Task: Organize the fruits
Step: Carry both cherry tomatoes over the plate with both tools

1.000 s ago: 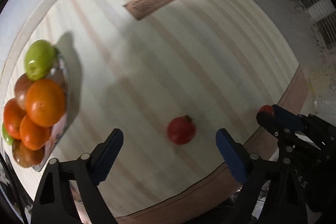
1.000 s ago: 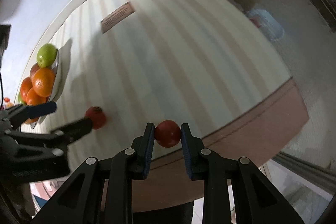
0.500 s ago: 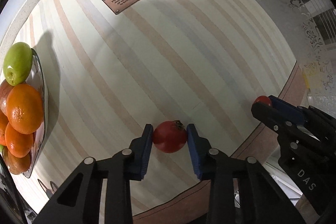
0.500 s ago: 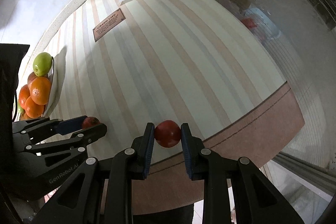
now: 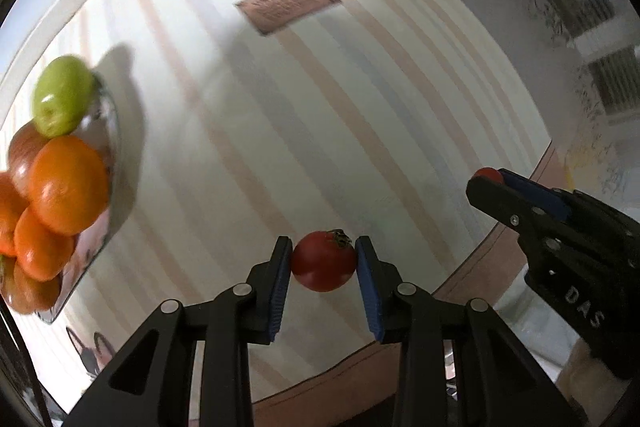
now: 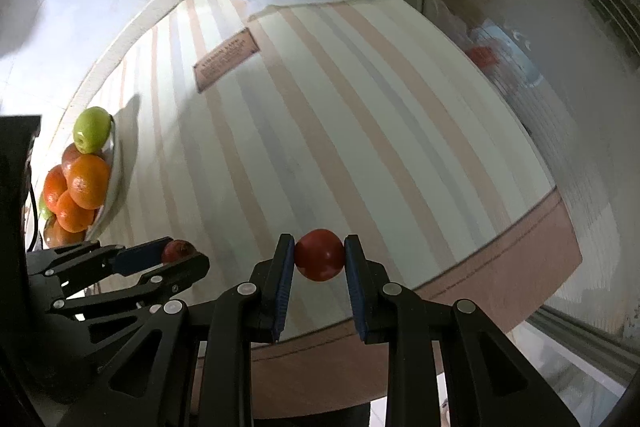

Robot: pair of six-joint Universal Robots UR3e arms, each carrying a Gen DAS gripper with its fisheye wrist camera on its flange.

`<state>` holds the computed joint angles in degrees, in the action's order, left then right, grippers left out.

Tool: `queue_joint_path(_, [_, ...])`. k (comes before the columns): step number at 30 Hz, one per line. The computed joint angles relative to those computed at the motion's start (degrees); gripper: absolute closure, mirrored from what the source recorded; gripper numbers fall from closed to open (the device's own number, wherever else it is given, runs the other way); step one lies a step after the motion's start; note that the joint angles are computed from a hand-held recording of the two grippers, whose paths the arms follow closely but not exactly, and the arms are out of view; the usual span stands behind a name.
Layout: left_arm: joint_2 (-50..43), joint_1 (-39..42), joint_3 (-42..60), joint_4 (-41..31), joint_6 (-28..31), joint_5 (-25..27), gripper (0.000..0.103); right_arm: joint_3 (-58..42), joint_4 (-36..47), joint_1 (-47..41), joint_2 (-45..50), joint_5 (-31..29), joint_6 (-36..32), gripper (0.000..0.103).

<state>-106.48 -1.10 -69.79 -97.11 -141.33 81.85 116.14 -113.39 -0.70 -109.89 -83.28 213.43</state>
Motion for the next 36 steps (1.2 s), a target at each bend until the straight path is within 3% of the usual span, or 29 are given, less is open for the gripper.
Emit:
queue_joint_path(9, [-1.32, 15.03, 13.28, -10.54, 1.56, -4.46, 0.073, -11.35, -7.36, 6.6, 13.38, 3.86, 1.04, 0.075])
queue_joint_path(13, [-4.68, 21.24, 20.81, -14.05, -0.5, -5.96, 0.073, -16.48, -12.62, 9.15, 21.28, 8.01, 2.23, 0.075])
queue_joint_path(18, [-6.84, 27.73, 23.35, -15.53, -2.75, -7.37, 0.073, -24.71, -17.06, 13.17, 31.03, 11.51, 3.48, 0.075])
queue_joint_path(30, [-17.2, 31.83, 36.9, -22.29, -8.37, -10.69, 0.073, -39.94, -23.53, 19.67, 48.55, 14.67, 4.01, 0.075])
queue_joint_path(36, [-19.51, 32.29, 39.86, -23.91, -9.07, -10.86, 0.073, -42.15, -25.62, 21.43, 51.72, 13.62, 3.87, 0.075])
